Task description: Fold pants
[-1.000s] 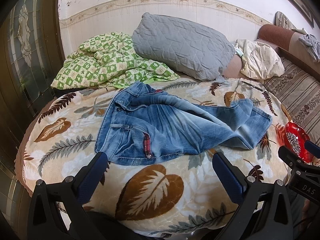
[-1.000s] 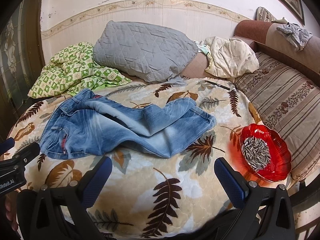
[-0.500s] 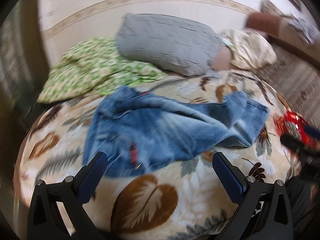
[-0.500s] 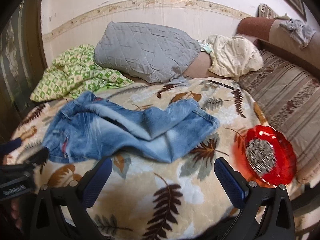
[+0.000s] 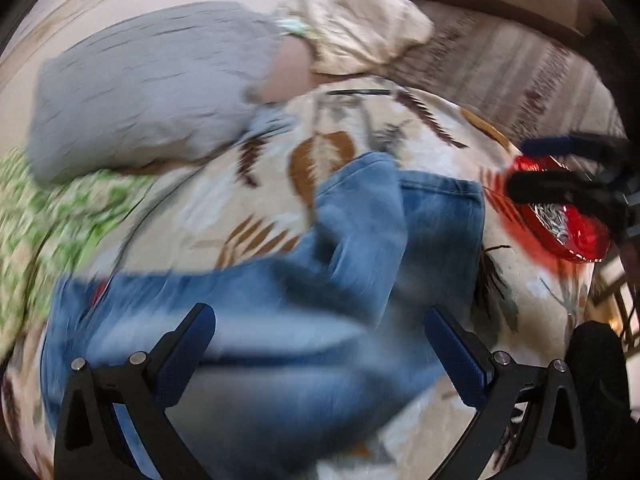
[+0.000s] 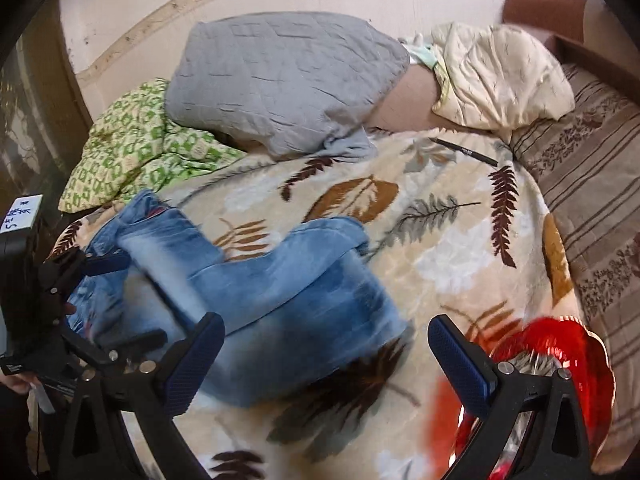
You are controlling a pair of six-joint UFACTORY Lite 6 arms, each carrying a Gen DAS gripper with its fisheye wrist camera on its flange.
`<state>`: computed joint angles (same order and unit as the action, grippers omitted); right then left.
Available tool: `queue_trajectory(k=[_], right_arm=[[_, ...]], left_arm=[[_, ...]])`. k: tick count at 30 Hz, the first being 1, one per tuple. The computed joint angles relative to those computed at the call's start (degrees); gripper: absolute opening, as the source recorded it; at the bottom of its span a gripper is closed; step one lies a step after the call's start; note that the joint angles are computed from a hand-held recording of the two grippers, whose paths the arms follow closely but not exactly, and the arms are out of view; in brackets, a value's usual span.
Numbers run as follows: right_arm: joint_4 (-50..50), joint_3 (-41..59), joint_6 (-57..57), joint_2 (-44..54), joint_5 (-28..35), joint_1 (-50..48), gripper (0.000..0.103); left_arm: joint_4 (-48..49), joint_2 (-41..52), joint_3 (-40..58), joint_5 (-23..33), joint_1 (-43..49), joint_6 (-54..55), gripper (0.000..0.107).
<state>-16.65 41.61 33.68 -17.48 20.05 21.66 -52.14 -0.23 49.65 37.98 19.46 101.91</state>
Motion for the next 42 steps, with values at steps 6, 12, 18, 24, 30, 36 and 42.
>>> queue_trajectory(k=[6,12,18,24,30,36,42], right_arm=[[29.3,14.9,-36.0,19.5,-0.6,-10.7,0.093],[28.9,38.9,-42.5,45.2,5.0,-11.7,0.093],[36.1,50.0,-54.2,57.1,11.5,-11.1,0.025],[46.1,39.9,-62.1,43.0,7.1,-13.8,0.013],[50.6,37.0,-54.5,35.3,6.0,-20.6,0.013],[45.5,39.9,-42.9,44.4,7.8,-24.2,0.026],[30.0,31.4,-30.8,34.3,2.4,-23.6,0.082]], left_arm=[[-1.8,7.9,3.3,-10.2,-9.4,2.2,0.103],[2.4,16.7,9.8,-8.6,-9.7,-1.2,0.102],[11.1,22.5,16.4,-2.4,-9.6,-8.7,0.021],[5.8,20.3,25.1,2.4,-10.1,-11.5,0.020],[13.5,36.2,50.4,-0.1,-19.1,-31.2,0.019],[28.6,45.6,59.1,-4.2,-23.5,-49.3,0.009],[11.2,27.3,35.7,-8.2,-17.8,-26.9,0.086]])
